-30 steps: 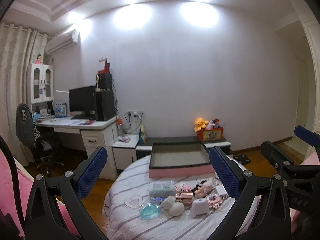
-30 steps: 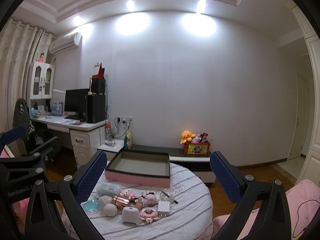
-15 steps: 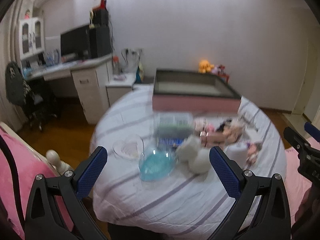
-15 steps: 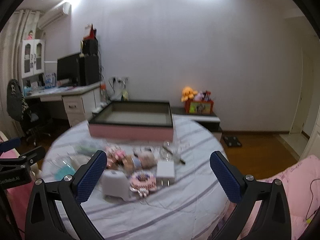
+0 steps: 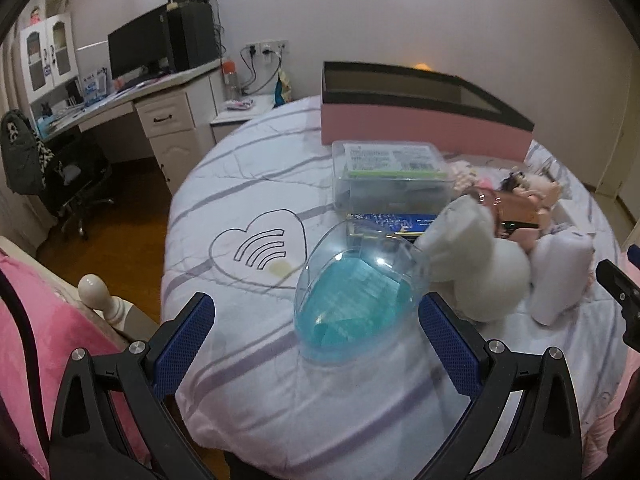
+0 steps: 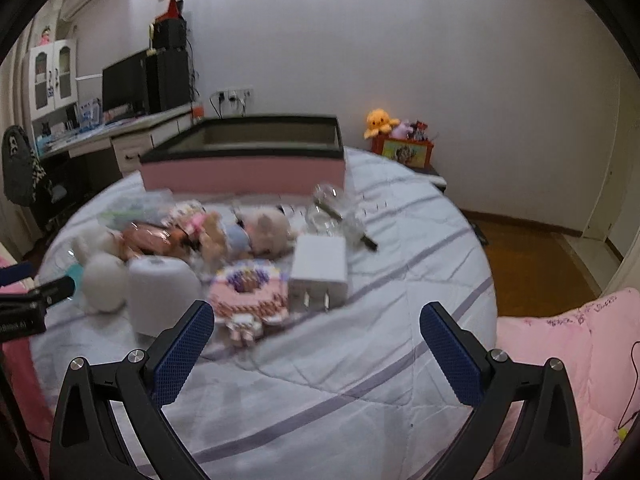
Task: Organize rigid objects
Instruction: 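Grasp the blue clear case with the left tool while the right tool grasps the white charger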
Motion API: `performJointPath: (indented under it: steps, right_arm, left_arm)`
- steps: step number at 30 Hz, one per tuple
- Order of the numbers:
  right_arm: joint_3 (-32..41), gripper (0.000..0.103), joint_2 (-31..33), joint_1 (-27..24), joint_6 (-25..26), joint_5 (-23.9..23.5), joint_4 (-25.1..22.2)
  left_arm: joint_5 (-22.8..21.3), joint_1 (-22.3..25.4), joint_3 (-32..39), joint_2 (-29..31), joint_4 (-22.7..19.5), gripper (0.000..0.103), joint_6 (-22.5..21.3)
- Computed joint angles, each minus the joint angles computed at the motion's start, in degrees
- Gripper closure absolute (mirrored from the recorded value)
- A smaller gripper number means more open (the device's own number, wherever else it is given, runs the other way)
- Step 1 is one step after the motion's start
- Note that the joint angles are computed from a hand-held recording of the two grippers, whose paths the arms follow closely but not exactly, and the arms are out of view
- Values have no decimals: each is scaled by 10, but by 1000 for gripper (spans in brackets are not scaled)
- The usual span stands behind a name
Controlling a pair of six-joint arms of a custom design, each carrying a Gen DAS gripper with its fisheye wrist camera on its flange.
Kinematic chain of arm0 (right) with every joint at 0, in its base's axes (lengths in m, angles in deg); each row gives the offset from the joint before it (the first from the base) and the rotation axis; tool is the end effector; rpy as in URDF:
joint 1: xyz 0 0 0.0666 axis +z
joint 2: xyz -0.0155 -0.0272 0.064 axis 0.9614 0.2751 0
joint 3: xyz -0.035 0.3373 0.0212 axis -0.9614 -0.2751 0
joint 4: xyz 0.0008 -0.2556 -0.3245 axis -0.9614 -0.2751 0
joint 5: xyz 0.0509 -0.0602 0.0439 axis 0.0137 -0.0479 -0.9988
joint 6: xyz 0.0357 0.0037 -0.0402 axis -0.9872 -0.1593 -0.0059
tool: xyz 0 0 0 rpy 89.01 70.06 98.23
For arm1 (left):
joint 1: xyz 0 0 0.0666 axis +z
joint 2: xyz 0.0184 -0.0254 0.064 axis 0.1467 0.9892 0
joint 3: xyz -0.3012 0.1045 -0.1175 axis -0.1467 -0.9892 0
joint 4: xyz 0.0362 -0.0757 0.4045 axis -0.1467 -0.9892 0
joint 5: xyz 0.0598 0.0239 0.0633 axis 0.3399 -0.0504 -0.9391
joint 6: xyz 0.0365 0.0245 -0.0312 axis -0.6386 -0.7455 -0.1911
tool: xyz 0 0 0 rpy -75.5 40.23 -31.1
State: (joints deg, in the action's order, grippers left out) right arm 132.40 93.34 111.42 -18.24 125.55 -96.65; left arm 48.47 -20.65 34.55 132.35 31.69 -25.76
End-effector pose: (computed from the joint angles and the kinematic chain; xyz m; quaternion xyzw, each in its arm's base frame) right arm 0.4246 0.2937 0.2838 0.1375 0.8847 -0.0884 0.4365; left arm 0.5407 -0.2958 0.2612 0.1589 0.9117 -0.0536 0.3751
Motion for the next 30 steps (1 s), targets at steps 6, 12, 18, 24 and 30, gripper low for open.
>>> performJointPath:
  steps: [6,12,18,24,30]
  right_arm:
    - [18,0,22,-18,9,-42,2]
    - [14,0,19,-32,30,-64,33]
    - [25,0,23,-54,-7,-43,-1]
    - [47,0,39,-76,-10,-92,-20]
    - [67,0,56,-97,11,-146,-8]
  left_arm:
    - [8,1,22,22,4,38,-2]
    - [11,2,7,9,20,47,1]
    - [2,-3,1,-5,34,47,3]
    - [-3,-8,7,-12,39,46,-6]
    - [-9,-7,12,-13,38,46,-10]
